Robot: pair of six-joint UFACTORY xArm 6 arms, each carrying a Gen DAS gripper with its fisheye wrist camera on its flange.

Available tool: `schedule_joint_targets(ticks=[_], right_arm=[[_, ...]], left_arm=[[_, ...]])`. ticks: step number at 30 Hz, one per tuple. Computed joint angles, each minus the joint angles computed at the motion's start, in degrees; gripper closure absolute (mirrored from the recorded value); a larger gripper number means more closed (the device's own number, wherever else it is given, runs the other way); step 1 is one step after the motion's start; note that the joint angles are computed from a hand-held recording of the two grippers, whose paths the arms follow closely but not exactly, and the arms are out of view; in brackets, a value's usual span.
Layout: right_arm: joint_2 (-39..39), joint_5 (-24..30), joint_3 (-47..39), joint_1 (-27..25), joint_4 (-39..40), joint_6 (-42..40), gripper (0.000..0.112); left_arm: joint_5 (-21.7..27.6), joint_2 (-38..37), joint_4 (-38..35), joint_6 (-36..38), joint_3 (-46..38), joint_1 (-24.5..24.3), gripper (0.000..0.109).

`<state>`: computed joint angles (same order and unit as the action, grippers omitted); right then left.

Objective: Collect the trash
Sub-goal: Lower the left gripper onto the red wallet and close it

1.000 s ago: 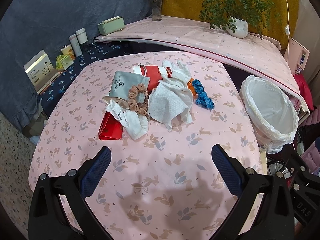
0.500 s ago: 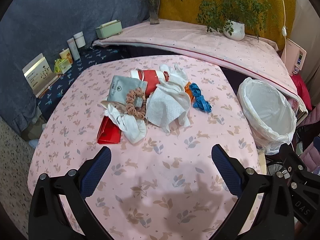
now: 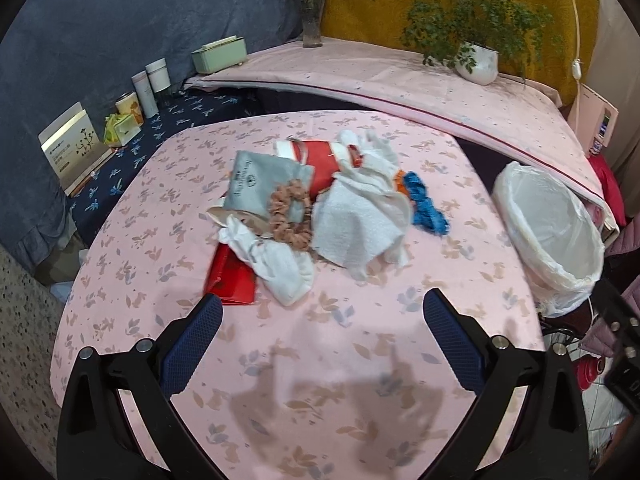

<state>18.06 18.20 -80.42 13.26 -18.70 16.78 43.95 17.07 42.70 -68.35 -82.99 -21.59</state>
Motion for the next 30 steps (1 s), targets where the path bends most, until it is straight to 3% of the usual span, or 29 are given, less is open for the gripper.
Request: schedule_joint_targets(ticks=[6, 15, 24, 26, 28, 30], right_arm=[[3.33, 0.09, -3.66, 1.81, 2.24, -1.37, 0.016], [10.56, 1.13, -11.73, 6.57, 7.56, -4.9, 0.016], [16.58, 4.16, -18.85, 12.52, 16.66, -14.46, 0.019], [18.0, 5.39, -20.54, 13.66, 19.09, -17.24, 0.027], [19.78, 7.62, -22.91, 14.66, 22.21, -20.06, 0.034], [21.7, 10.1, -25.6, 15.45, 25.91, -23.01, 0.041]], left_arm=[[-2.83, -0.86, -0.83, 1.74, 4.23, 4.68, 0.013], [-11.78, -0.82, -0.94, 2.78, 10.84, 12.03, 0.016], [-21.63, -1.02, -13.33, 15.88, 15.5, 16.49, 0.067], [-23.3, -1.25, -18.06, 20.48, 16.59, 16.93, 0.089], [-24.57, -1.52, -20.94, 22.91, 17.52, 17.37, 0.099], [-25.72, -2.01, -21.65, 23.35, 18.44, 17.81, 0.102]])
